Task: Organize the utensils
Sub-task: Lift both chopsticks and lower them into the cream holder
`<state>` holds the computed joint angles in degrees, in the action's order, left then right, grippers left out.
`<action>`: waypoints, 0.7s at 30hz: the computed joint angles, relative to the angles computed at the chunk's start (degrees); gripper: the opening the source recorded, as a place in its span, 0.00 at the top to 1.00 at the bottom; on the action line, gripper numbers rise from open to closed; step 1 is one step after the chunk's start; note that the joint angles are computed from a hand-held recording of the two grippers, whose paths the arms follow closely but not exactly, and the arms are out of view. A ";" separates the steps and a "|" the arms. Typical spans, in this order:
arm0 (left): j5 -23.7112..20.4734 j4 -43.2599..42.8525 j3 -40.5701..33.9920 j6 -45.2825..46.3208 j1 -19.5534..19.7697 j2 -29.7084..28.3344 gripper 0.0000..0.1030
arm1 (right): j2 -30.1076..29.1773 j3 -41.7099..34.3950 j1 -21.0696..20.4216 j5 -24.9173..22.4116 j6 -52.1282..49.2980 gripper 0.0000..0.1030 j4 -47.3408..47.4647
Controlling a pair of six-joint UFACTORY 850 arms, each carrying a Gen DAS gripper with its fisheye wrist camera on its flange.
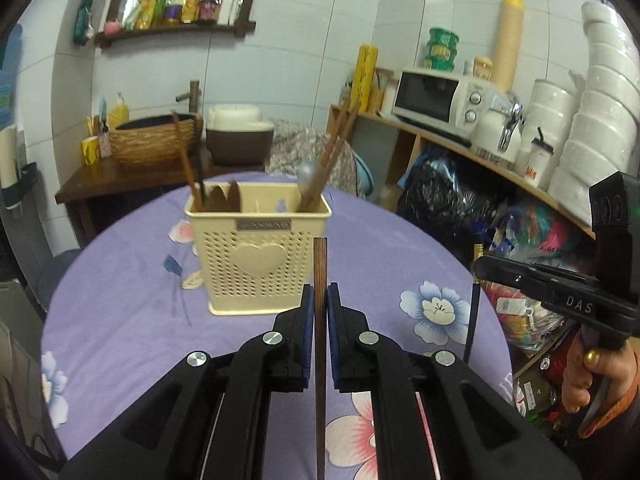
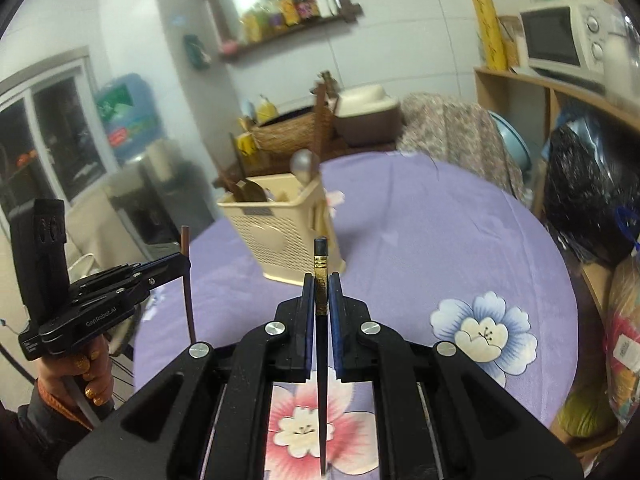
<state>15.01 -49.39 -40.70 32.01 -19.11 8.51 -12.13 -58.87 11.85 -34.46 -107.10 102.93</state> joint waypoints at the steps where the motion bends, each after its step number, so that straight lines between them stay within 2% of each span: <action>1: 0.03 1.05 1.17 -0.86 0.27 2.17 0.92 | 0.82 0.48 -0.02 -0.78 -0.11 0.92 -0.12; 4: 1.07 -1.84 2.30 2.69 -0.12 4.99 0.92 | 2.52 0.79 0.60 -1.38 -0.01 0.92 -1.47; 8: 1.70 -3.17 2.60 4.16 0.12 5.56 0.92 | 2.62 -0.03 1.93 -0.37 0.21 0.92 -1.89; 16: 1.36 1.86 3.94 -0.74 1.84 6.94 0.92 | 2.75 -1.12 3.91 2.40 0.63 0.92 -4.11; 21: -1.01 5.75 2.72 -3.90 3.60 7.41 0.92 | 2.48 -2.73 4.18 2.24 3.37 0.92 -7.31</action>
